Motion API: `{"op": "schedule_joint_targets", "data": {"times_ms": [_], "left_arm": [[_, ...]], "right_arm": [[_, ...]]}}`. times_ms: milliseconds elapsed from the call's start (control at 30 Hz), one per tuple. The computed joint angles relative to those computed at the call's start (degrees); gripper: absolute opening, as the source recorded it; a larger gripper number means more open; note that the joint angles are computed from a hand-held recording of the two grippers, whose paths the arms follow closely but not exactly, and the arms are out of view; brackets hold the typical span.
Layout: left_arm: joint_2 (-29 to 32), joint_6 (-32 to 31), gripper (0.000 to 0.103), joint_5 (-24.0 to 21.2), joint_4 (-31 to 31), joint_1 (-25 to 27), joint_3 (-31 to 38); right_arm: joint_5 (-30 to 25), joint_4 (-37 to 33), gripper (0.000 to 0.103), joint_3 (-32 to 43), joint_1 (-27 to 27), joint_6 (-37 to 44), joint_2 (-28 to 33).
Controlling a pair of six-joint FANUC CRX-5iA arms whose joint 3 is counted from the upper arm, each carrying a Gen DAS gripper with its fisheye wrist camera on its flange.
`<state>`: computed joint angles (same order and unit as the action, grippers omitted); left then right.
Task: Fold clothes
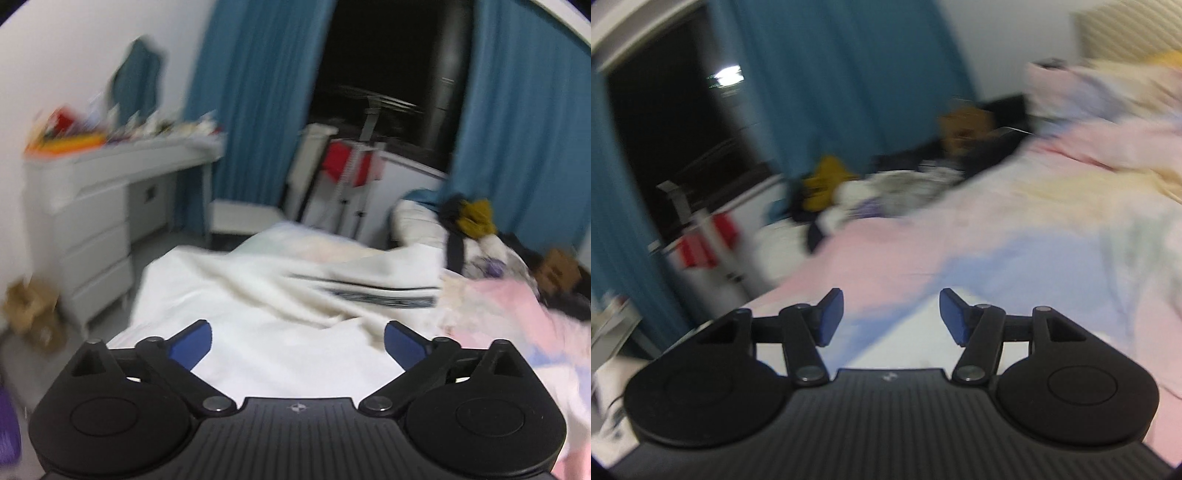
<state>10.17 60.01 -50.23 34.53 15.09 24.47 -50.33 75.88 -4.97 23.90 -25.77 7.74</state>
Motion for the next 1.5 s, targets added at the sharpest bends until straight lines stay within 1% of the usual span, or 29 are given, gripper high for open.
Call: {"op": "schedule_joint_targets", "data": {"times_ms": [33,67,100,133,167,233,433,500,600,633,667,700,733,800,900,1000,1067,1100,1167,1267,1333,1367,1400,1467,1500], "left_arm": [[-0.1,-1.7,0.103,0.7,0.4,-1.4,-0.4],[-0.1,-2.8,0.103,1.3,0.5,-2.8,-0.7],[0.1,-3.4,0.103,1.6,0.6,-4.0,-0.6],[0.5,-3.9,0.103,1.9,0.7,-5.3,-0.4],[0.8,-4.0,0.103,2.1,0.8,-6.3,-0.1],[1.6,-3.4,0.103,2.6,0.7,-8.5,0.4],[3.4,-2.0,0.103,5.4,0.9,-12.3,-0.4],[3.7,-2.1,0.103,6.5,1.3,-12.8,-1.5],[4.3,-3.3,0.103,7.7,1.6,-12.7,-3.3],[4.5,-3.9,0.103,7.6,2.0,-12.4,-3.8],[4.8,-4.3,0.103,7.6,2.2,-12.2,-4.3],[5.0,-5.0,0.103,7.6,2.7,-11.8,-4.8],[5.2,-5.9,0.103,7.6,3.1,-11.4,-5.3],[5.4,-5.4,0.103,6.8,2.1,-11.1,-5.1],[5.3,-6.9,0.103,6.1,3.9,-10.8,-5.8],[4.5,-7.1,0.103,8.7,5.0,-11.0,-7.2],[4.0,-7.1,0.103,10.6,5.6,-11.2,-8.1],[4.0,-5.9,0.103,11.0,5.5,-11.1,-8.1],[4.7,-3.5,0.103,9.7,6.6,-10.5,-7.2],[6.5,-1.4,0.103,7.5,9.8,-9.6,-6.0],[7.8,0.5,0.103,6.7,10.3,-9.3,-4.8],[8.6,1.9,0.103,6.1,10.3,-9.1,-4.1],[9.5,1.8,0.103,5.6,11.2,-9.0,-3.8],[11.3,1.5,0.103,5.2,11.5,-8.9,-2.5],[12.3,2.9,0.103,5.4,10.4,-8.8,-1.3]], "right_arm": [[2.9,1.3,0.067,-0.5,-0.2,0.0,-0.3],[6.1,2.9,0.077,-1.3,-0.5,-0.6,-0.8],[9.3,4.5,0.083,-2.0,-0.9,-1.5,-1.2],[11.8,5.9,0.086,-2.4,-1.3,-2.0,-1.4],[13.9,7.0,0.085,-2.5,-1.5,-2.1,-1.3],[16.3,6.4,0.085,-1.6,-1.1,-0.1,-0.6],[20.9,-1.0,0.085,1.9,1.0,7.6,2.4],[21.9,-1.1,0.085,2.6,1.4,7.7,3.5],[26.1,-0.8,0.084,2.8,0.9,6.8,4.7],[26.9,-1.5,0.080,3.1,1.1,7.0,5.2],[27.1,-3.2,0.072,3.9,1.6,8.3,6.0],[27.1,-5.7,0.065,4.8,2.1,10.1,6.8],[27.0,-8.4,0.061,5.9,2.5,12.3,7.7],[26.7,-11.6,0.033,7.5,3.2,15.2,9.2],[24.5,-16.0,0.020,10.7,4.5,21.7,11.5],[24.6,-18.6,0.020,12.1,4.9,24.2,12.3],[25.9,-24.3,0.020,14.0,4.8,27.4,12.8],[25.6,-29.9,0.021,16.6,4.8,32.2,13.7],[22.3,-40.4,0.022,23.8,4.3,40.6,16.5],[19.7,-57.3,0.023,35.3,2.0,48.7,21.5],[20.4,-71.1,0.027,42.2,-0.6,51.3,25.0],[21.4,-76.2,0.034,45.0,-1.7,50.1,27.0],[21.2,-78.4,0.041,47.9,-2.3,48.3,29.2],[19.8,-76.6,0.047,53.2,-2.4,42.5,33.8],[19.0,-76.0,0.048,56.1,-2.5,40.8,36.1]]}}
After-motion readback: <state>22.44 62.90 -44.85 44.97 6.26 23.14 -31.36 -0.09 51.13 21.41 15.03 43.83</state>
